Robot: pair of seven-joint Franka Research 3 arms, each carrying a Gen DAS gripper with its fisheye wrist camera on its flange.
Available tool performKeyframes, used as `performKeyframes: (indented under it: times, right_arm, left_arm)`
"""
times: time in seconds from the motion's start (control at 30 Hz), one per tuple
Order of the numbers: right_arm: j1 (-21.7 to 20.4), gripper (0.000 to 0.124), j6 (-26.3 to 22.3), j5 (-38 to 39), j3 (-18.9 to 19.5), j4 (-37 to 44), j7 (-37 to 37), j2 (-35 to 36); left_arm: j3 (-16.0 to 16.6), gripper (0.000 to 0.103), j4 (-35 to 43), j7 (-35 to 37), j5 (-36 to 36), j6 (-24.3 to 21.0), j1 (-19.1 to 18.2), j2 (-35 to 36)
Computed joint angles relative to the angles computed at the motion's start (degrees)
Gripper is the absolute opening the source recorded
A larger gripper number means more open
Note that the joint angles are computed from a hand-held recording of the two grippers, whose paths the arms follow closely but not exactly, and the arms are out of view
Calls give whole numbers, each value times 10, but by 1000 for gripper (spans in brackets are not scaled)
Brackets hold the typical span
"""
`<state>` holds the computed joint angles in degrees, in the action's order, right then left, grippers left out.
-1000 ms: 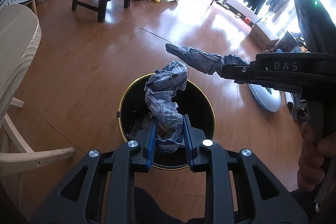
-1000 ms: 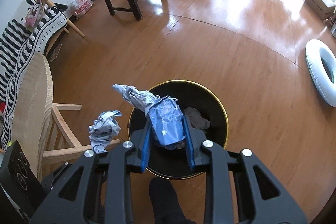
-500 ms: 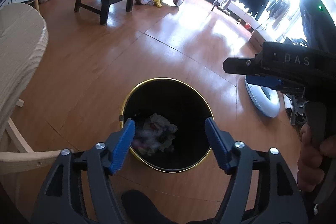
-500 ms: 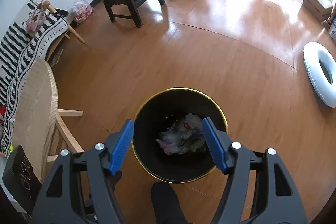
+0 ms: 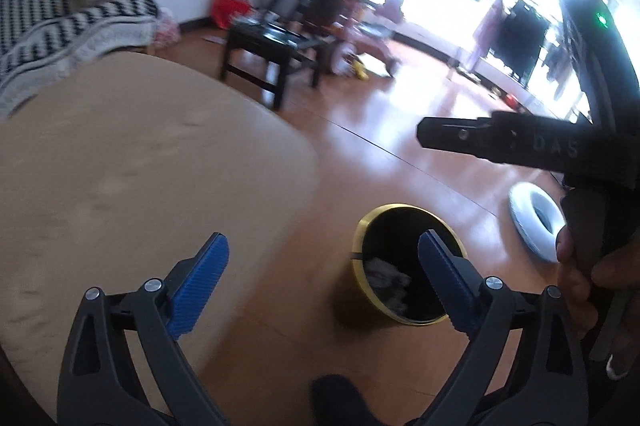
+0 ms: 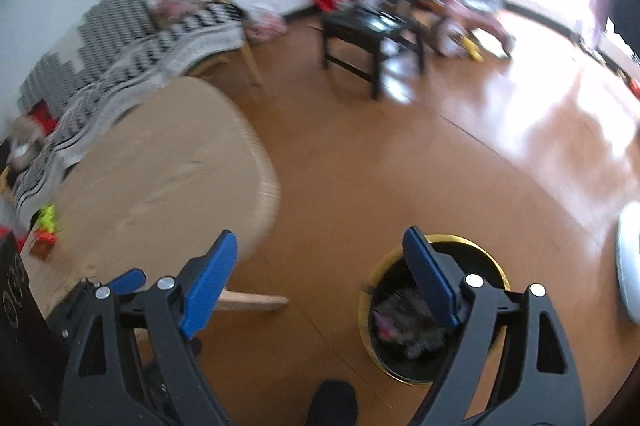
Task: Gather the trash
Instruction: 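Return both tools to the table above the box and popcorn bag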
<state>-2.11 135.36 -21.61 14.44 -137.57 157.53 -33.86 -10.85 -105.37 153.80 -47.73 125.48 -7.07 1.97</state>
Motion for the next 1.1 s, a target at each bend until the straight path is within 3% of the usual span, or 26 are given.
performKeyframes:
  times: [0.2,0.4,0.73,0.93,0.97,1.1]
  right_arm:
    - [28,87,78,-31,14,124,-29,143]
    - [87,87,96,-63,6,292,-58,312]
    - [202,87,37,-39,-19,601,-167,560]
    - [254,87,-18,2,-42,778,-236,684]
    - [261,87,-30,10,-47,809,-247,705]
    - [281,87,-55,40,-67,873,-276,746]
  left_arm:
    - [29,94,41,25,-3,35,46,19]
    - [42,94,101,18,14,65,109,62]
    - [35,94,222,-23,80,106,201,168]
    - [21,94,324,-88,150,98,227,247]
    - [7,94,346,-96,169,102,236,266]
    - [16,94,410,-117,214,106,217,318]
